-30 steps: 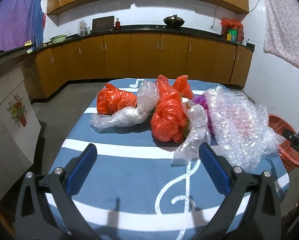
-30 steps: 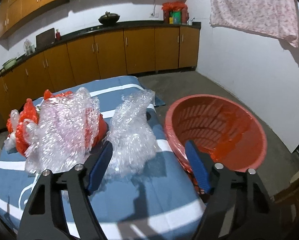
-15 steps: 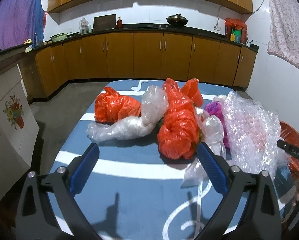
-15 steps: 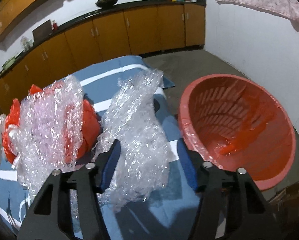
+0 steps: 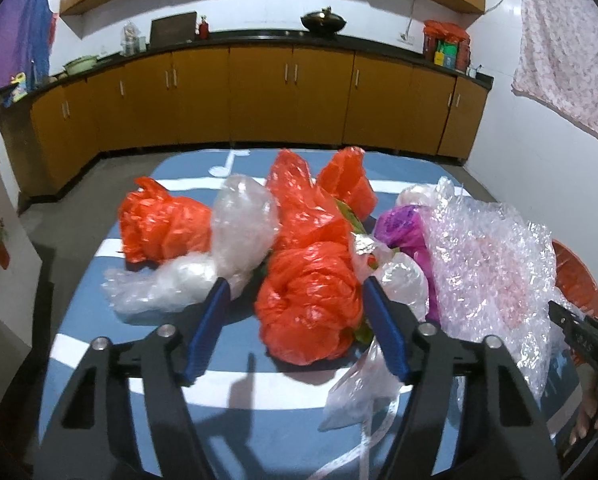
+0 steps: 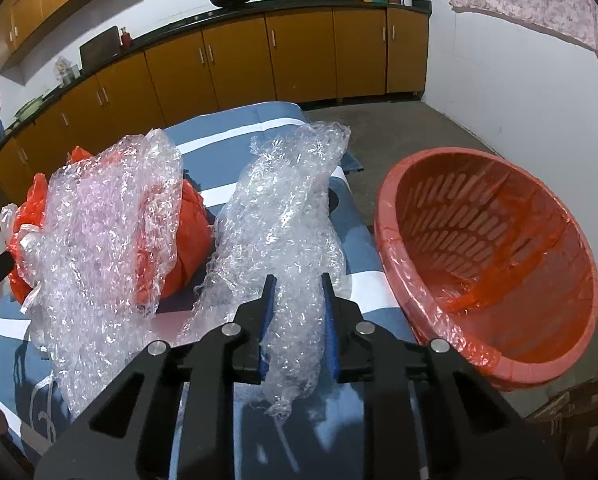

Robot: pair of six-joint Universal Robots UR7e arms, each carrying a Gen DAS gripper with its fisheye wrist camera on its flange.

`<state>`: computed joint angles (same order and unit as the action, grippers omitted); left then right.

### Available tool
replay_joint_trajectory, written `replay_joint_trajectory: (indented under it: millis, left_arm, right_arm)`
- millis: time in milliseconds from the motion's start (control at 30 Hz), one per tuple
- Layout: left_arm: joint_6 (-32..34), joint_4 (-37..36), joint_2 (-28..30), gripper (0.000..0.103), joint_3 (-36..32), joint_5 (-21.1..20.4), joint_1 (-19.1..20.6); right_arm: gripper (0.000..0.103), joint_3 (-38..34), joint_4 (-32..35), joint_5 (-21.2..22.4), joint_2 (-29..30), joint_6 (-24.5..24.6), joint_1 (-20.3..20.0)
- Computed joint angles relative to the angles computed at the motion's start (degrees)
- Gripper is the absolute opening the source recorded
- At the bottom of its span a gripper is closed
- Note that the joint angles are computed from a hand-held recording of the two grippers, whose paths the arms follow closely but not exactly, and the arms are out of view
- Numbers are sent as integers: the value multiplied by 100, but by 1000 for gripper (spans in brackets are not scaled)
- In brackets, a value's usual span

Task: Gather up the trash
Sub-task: 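Close the right tool on bubble wrap while the left tool grasps a red bag, then carry the bubble wrap with the right tool while the left carries the red bag to the basket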

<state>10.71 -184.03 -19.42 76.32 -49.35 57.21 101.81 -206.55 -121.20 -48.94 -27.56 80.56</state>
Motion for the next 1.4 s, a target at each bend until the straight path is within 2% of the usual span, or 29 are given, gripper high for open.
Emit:
replay_joint_trajectory:
  millis: [67,200,333,867,1400]
  left_arm:
    - [-104,236,27,53,-93,-93,31]
    - [-152,501,85,26,-236,-189,85]
    - [78,273,68,16,-136,-236,56]
    - [382,-906,-549,15,879,-334,-270]
    - [602,-1198,-748,15,1129,-516,-577]
  right_arm:
    - [21,-7,2,1,3,-11,0]
    - [20,5,-4,19,1,-5,-2]
    - [18,61,-35,60,-27,-14,3]
    - [16,527,-610,297,-404,-142,105]
    - [16,828,-1061,443,-693,-201,107]
